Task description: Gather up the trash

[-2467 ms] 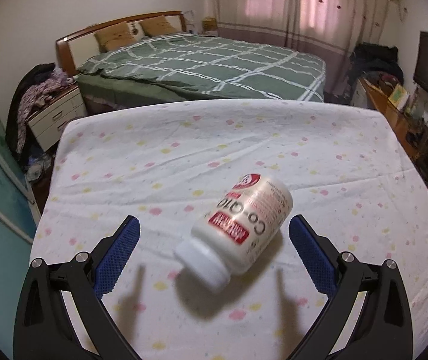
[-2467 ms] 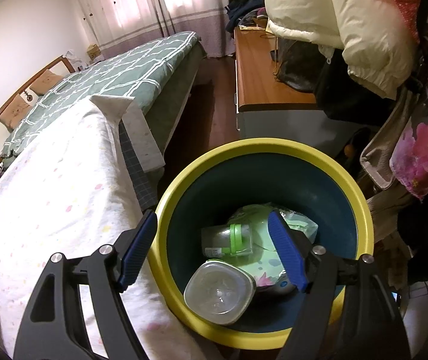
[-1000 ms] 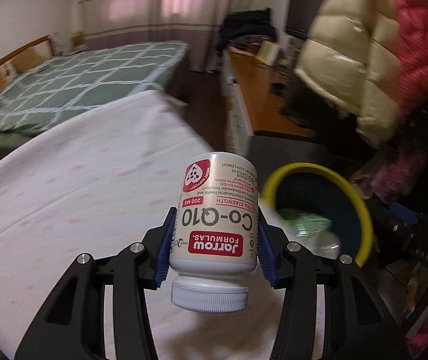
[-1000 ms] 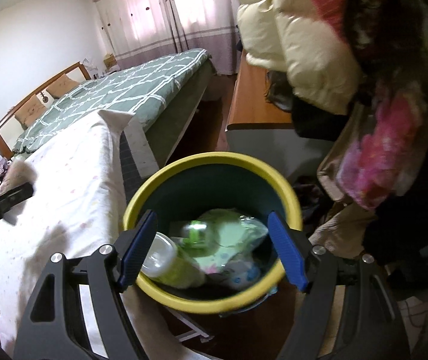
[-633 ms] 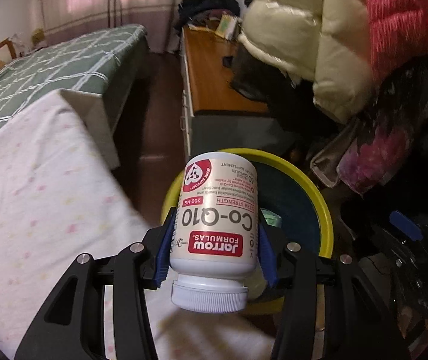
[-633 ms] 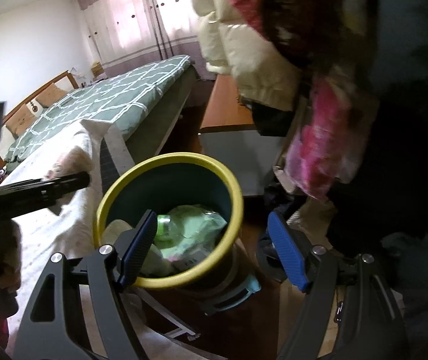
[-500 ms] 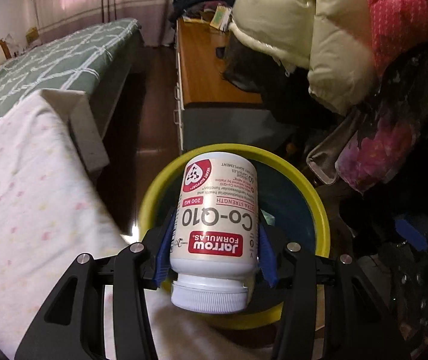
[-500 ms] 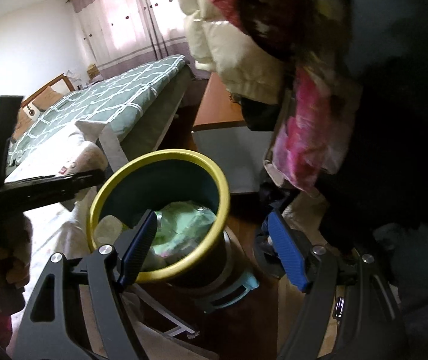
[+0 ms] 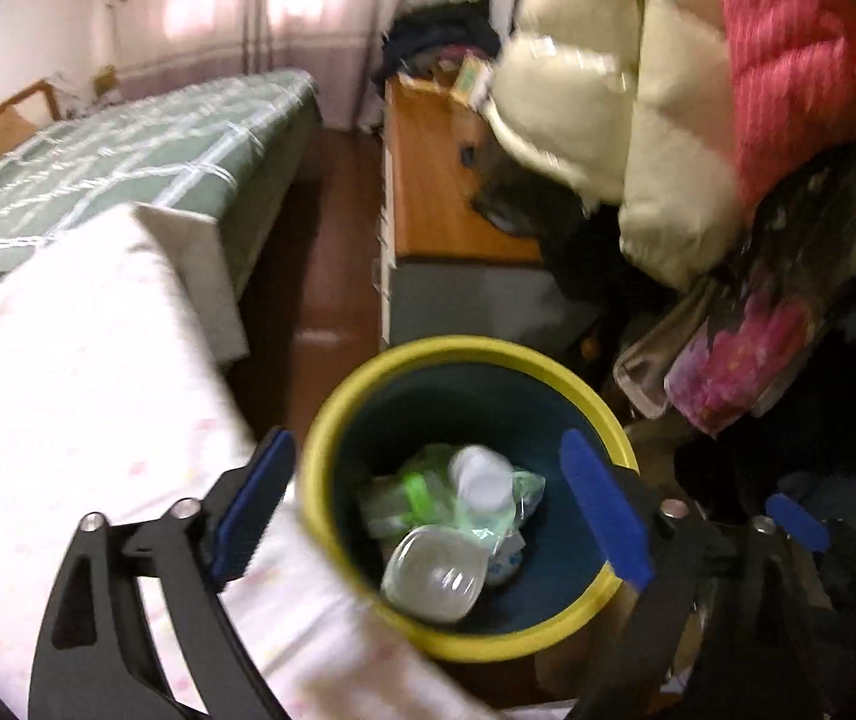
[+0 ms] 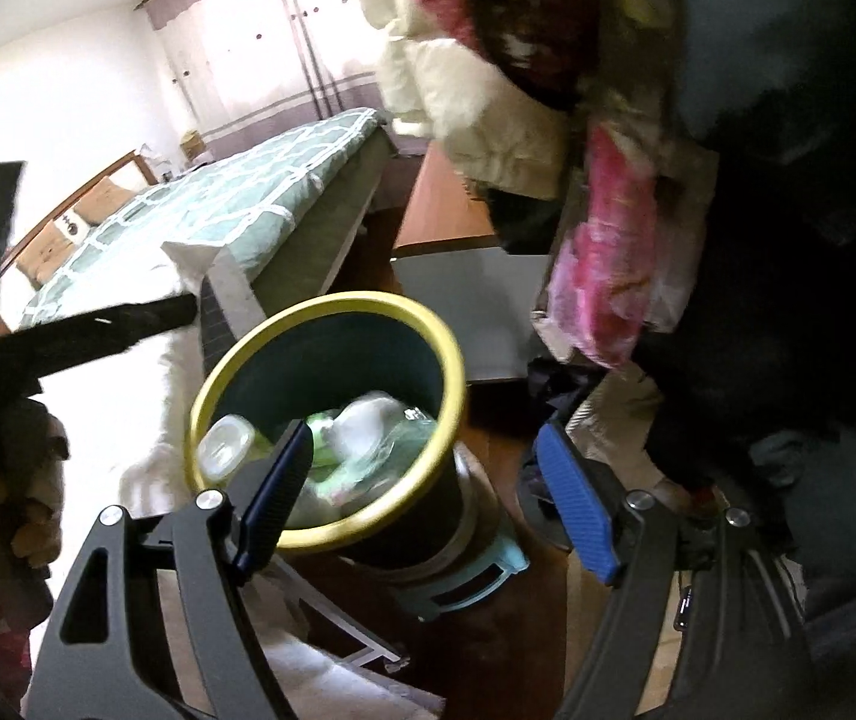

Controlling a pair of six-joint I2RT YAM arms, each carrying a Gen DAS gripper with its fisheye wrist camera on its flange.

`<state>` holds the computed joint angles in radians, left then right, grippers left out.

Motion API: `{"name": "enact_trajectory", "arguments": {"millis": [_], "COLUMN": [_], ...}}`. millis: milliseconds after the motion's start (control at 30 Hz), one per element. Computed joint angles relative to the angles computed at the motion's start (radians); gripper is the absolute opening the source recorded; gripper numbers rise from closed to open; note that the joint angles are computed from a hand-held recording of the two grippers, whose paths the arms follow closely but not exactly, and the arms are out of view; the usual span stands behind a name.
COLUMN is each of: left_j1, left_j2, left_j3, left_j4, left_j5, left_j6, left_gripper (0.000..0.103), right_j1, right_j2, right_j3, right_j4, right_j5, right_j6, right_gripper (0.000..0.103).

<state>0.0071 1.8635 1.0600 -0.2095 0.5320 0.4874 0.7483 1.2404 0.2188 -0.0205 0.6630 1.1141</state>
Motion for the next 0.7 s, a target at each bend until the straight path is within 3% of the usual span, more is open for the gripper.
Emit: {"name": "enact_trajectory", "arguments": {"millis": [333, 700], "left_j1": [0.485, 1.039], "left_j2": [-0.254, -0.136], "left_j3": [-0.119, 0.106], "left_j4": [-0.060, -0.330], "left_j5": [0.225, 0.416], "left_j6": [0.183, 0.408], "left_gripper": [0.098, 0.098], "right_j1": [0.166, 0.385], "right_j2": [0.133, 0.203], "right_j3": [0.195, 0.409], "right_j4": [-0.062, -0.256], "right_j5": [0.057, 0.198], "right_j6": [-0.018, 0.004], "right_gripper": [0.073, 0.076]}}
